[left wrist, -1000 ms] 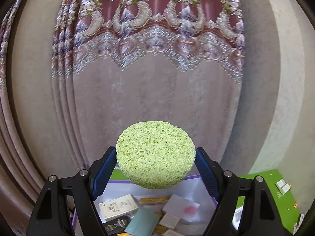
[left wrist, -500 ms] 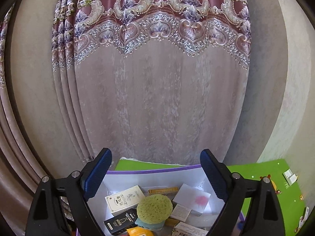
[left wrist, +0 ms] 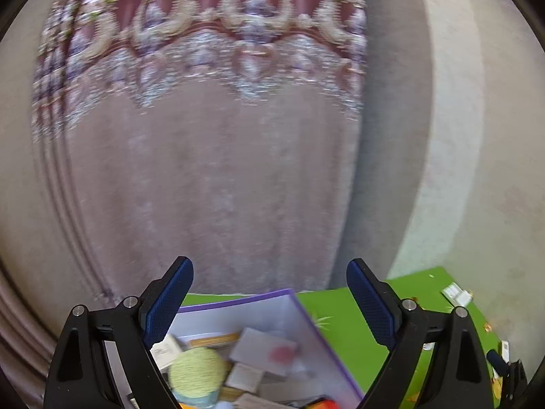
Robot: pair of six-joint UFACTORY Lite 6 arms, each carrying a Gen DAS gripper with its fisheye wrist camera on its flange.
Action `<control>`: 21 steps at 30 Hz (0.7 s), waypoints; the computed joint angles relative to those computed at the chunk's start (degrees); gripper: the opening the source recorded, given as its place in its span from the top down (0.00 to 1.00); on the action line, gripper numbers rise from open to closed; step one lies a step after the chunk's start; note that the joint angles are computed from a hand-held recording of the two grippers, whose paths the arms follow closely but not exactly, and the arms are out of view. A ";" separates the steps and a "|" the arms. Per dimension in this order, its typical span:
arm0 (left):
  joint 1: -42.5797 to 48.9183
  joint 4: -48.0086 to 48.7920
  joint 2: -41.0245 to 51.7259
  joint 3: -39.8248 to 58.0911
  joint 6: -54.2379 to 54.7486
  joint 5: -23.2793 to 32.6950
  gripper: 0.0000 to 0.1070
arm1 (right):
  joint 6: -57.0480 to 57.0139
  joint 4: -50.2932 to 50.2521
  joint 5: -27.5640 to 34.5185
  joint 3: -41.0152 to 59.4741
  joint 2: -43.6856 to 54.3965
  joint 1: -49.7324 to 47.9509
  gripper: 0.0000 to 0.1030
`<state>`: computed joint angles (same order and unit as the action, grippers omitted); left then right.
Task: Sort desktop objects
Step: 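Move both grippers back to the white plastic piece and QR-code box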
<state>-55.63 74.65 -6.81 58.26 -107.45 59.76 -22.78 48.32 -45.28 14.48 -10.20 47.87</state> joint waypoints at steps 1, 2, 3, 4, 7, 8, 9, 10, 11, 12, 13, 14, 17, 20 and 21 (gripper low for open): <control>-0.27 0.21 1.29 1.09 0.13 -0.61 0.14 | -0.76 0.94 0.29 -1.22 -0.65 -2.35 0.13; -0.40 0.38 2.88 2.67 0.65 -1.47 0.14 | -1.58 2.41 0.44 -2.01 -0.39 -5.58 0.13; -0.56 0.55 4.46 4.22 1.19 -2.30 0.14 | -1.76 3.14 0.24 -2.45 0.27 -8.17 0.13; -0.73 0.69 6.25 5.99 1.93 -3.23 0.14 | -1.46 3.27 -0.17 -2.77 1.58 -11.68 0.13; -1.31 0.48 12.59 12.27 4.84 -5.91 0.14 | -0.95 3.40 -0.25 -1.23 6.43 -21.37 0.13; -1.73 0.19 15.67 15.37 6.34 -6.73 0.14 | 0.42 2.10 0.48 -0.76 7.79 -26.88 0.13; -1.96 -0.06 17.85 17.64 7.50 -7.35 0.14 | 1.75 0.58 1.49 -0.34 8.45 -31.14 0.13; -2.31 -0.39 20.77 20.75 9.14 -8.27 0.14 | 2.60 -1.33 2.98 -0.32 8.06 -35.52 0.13; -2.64 -0.78 23.95 24.22 11.06 -9.39 0.14 | 3.62 -2.11 3.81 0.67 9.13 -39.14 0.13; -2.95 -1.25 27.08 27.64 13.17 -10.80 0.14 | 3.98 -2.46 3.76 1.17 9.76 -41.07 0.13; -3.15 -1.62 29.56 30.34 14.89 -12.10 0.14 | 3.70 -1.78 3.26 1.70 10.37 -41.93 0.13; -3.32 -2.08 32.46 33.57 16.93 -13.87 0.14 | 3.49 -1.19 2.52 2.16 11.17 -43.00 0.13; -3.32 -5.72 40.57 42.64 23.84 -18.74 0.14 | 5.73 -5.93 4.20 3.95 13.79 -49.20 0.13; -2.98 -11.74 48.94 52.56 31.84 -21.12 0.14 | 7.18 -8.71 5.61 7.03 18.12 -53.01 0.13; -2.64 -14.96 52.28 56.75 35.32 -21.97 0.14 | 7.66 -9.66 6.08 7.99 19.52 -54.20 0.13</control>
<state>-58.27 59.69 45.47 115.02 -72.12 37.79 -15.12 38.65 -39.20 22.47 9.32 -6.32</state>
